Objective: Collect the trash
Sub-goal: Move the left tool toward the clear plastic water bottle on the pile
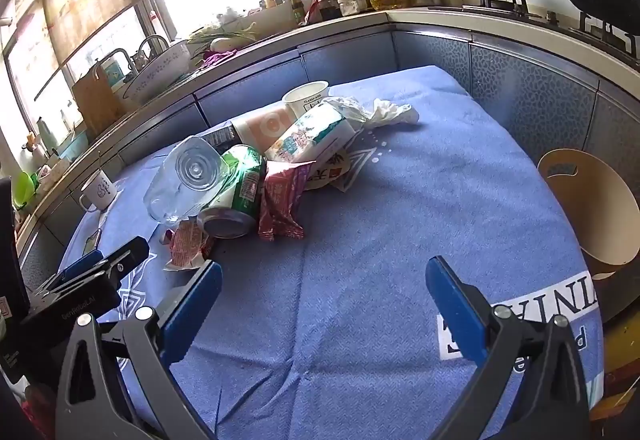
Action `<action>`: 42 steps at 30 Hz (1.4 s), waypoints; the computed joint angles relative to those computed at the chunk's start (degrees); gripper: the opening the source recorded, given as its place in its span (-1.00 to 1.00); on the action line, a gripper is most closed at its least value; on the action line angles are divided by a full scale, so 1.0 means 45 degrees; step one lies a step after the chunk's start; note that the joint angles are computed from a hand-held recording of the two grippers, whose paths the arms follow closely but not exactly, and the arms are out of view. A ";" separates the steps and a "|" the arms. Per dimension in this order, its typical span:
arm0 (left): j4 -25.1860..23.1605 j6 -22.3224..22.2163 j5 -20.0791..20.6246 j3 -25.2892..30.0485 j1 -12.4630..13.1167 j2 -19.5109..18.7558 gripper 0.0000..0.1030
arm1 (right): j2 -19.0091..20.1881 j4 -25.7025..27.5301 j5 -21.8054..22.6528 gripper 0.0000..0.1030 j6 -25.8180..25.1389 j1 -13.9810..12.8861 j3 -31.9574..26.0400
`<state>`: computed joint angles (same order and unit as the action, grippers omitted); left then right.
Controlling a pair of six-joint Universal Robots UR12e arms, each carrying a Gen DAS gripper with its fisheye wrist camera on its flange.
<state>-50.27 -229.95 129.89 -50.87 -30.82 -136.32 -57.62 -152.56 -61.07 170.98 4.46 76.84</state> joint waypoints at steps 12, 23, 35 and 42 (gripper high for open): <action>0.1445 0.0550 0.0429 -0.1105 0.0345 0.0414 0.91 | 0.0775 -0.0764 -0.0060 0.92 0.0913 0.0470 -0.1689; 0.2467 0.3358 -0.0317 -0.0646 0.1062 0.0158 0.91 | 0.2410 -0.0324 -0.1010 0.92 0.1989 0.1245 -0.4594; 0.1100 0.4055 -0.1228 0.0586 0.1052 -0.0254 0.91 | 0.2422 -0.0381 -0.0707 0.92 0.3248 0.0855 -0.4387; 0.1746 0.2331 -0.0250 -0.0281 0.0572 0.0109 0.91 | 0.1784 -0.0713 0.0617 0.92 0.2687 0.0433 -0.3067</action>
